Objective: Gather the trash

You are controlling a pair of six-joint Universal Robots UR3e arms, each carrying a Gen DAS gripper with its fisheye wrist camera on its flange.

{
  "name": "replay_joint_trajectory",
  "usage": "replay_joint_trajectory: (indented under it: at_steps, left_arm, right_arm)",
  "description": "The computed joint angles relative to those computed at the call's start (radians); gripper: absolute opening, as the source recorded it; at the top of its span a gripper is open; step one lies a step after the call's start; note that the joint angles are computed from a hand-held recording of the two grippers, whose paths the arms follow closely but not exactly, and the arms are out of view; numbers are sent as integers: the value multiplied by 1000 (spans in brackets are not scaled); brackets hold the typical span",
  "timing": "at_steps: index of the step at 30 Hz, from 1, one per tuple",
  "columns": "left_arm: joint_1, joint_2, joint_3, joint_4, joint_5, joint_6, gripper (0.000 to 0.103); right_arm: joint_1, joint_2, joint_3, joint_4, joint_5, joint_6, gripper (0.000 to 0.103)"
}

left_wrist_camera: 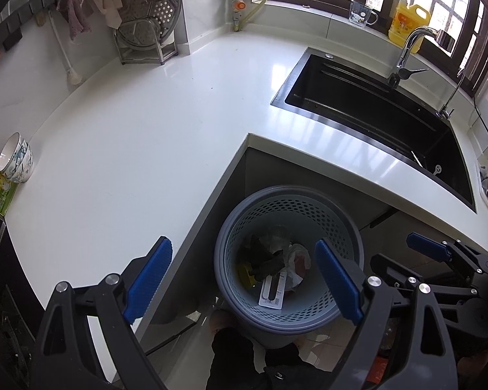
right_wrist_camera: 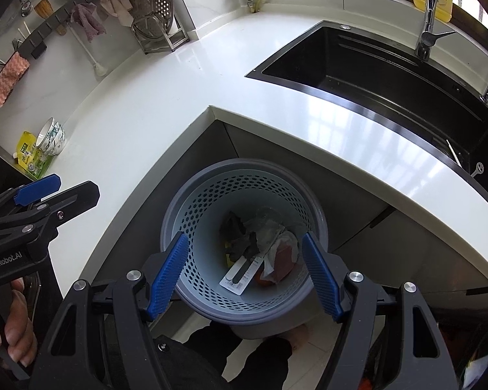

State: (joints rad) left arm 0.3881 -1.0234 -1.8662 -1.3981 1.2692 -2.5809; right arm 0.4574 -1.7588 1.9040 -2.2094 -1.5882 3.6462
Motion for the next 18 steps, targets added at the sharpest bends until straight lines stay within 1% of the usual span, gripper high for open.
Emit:
replay_joint_trajectory:
  at_steps: [18]
  left_arm:
    - [6,-14,18,4,3,2,88]
  right_arm:
    - [2,11,-14,0,-11,-3,69]
